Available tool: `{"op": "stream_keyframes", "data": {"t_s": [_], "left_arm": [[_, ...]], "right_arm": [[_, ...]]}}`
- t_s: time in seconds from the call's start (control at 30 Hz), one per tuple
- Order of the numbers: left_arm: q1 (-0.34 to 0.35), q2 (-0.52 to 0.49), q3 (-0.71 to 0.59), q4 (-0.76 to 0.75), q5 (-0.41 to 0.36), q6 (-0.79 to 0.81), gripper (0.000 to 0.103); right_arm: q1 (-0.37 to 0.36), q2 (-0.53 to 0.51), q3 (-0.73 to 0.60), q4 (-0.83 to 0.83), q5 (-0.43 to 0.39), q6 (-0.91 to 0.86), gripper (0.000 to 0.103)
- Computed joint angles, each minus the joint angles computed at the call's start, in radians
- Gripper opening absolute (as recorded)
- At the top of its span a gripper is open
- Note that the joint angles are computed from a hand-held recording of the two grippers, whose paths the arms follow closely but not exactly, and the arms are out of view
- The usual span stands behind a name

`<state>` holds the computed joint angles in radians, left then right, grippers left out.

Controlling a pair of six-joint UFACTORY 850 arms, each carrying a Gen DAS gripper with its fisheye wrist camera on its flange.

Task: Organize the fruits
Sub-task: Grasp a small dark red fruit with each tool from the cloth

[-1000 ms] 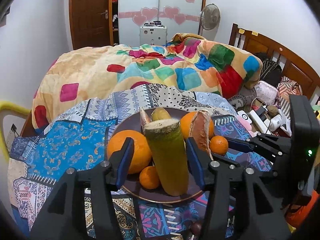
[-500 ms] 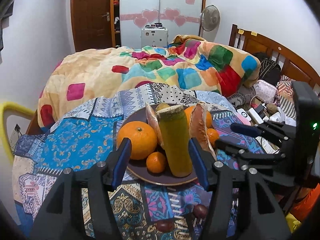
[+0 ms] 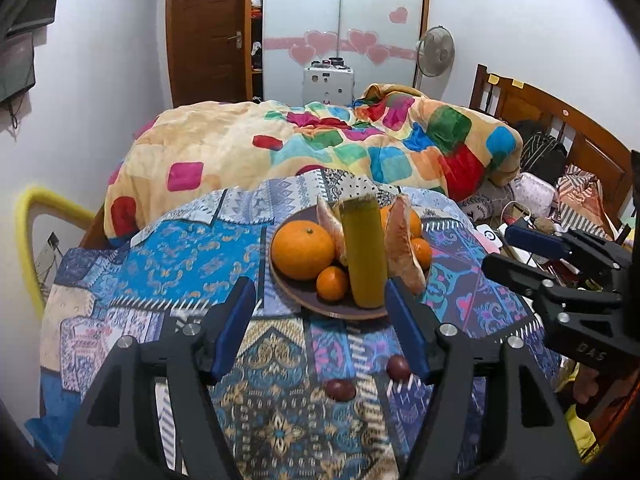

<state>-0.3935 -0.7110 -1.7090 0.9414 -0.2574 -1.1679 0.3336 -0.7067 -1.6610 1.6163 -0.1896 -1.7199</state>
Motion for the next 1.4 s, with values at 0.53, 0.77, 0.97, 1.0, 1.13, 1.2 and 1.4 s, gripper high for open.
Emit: {"op": "stream_keyframes", "data": {"t_s": [0.53,0.77,0.97,1.0,1.13,1.2,1.4], "left_arm": [[0.004,0.057,0.177,-0.007,0.052,-0.034,0.068],[0.022,0.026,0.190,-0.125,0.072,0.069,0.068],[0.031,0.008,0.197,-0.170,0.078,0.111,0.070],[0.033,0.008,0.201,-0.169,0.085,0.107,0.071],[0.039,0.013,0.220,-0.088,0.109,0.014,0.079],[0.041,0.013,0.222,-0.074,0.112,0.003,0.079],[0.043,0.001,0.197,-0.320,0.123,0.271,0.079]], "right_arm": [[0.023,0.019,0.099,0.016,-0.036,-0.007,0.048],[0.030,-0.042,0.055,-0.278,-0.044,0.281,0.048],[0.038,-0.091,-0.005,-0.477,-0.074,0.478,0.048],[0.040,-0.098,-0.014,-0.500,-0.080,0.498,0.048],[0.051,-0.123,-0.049,-0.585,-0.102,0.566,0.048],[0.060,-0.131,-0.059,-0.614,-0.093,0.591,0.048],[0.068,-0.135,-0.062,-0.634,-0.053,0.605,0.018]]}}
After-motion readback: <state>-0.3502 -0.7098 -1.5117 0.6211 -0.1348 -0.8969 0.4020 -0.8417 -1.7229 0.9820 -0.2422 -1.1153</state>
